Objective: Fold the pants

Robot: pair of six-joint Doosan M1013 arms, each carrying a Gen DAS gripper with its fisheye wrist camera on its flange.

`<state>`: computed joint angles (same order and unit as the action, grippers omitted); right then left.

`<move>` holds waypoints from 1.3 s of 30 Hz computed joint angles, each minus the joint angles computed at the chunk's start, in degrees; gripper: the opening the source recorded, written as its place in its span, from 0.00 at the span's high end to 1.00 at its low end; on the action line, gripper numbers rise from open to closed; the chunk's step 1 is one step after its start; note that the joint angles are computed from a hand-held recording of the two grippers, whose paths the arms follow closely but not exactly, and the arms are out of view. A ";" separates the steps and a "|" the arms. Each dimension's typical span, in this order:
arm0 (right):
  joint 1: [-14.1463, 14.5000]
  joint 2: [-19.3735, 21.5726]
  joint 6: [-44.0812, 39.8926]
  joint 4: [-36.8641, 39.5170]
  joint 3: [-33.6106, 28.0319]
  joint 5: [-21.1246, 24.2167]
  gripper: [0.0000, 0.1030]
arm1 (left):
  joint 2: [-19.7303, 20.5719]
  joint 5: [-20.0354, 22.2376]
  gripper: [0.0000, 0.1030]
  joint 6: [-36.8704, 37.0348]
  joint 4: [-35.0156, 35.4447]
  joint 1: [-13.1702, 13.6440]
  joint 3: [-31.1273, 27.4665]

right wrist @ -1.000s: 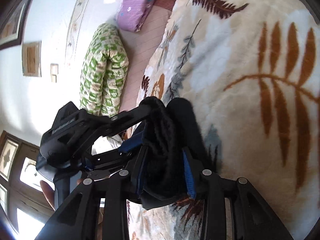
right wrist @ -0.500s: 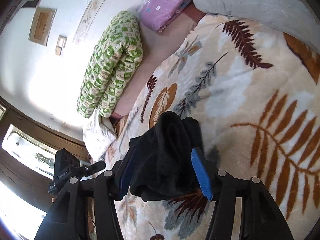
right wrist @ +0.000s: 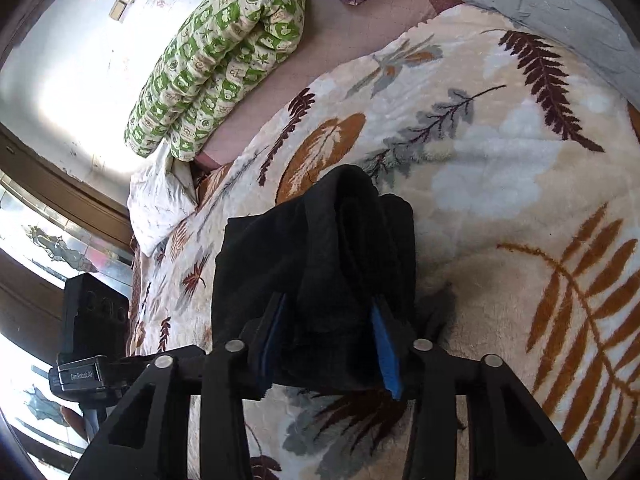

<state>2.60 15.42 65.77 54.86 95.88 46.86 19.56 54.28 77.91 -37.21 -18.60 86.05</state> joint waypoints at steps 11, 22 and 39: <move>-2.14 -0.24 -1.96 0.14 1.49 0.68 0.75 | 1.23 1.33 0.57 -9.69 11.84 -2.67 -1.80; -3.98 -1.09 -1.80 4.26 1.73 3.02 0.48 | -0.78 -1.50 0.34 0.64 9.79 0.98 -2.76; -2.35 3.87 1.82 2.19 -2.68 4.25 0.35 | 5.51 5.33 0.29 11.86 8.45 1.66 -7.81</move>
<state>0.25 19.29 67.59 57.06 93.20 51.11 25.08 59.61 89.77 -28.76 -16.94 78.23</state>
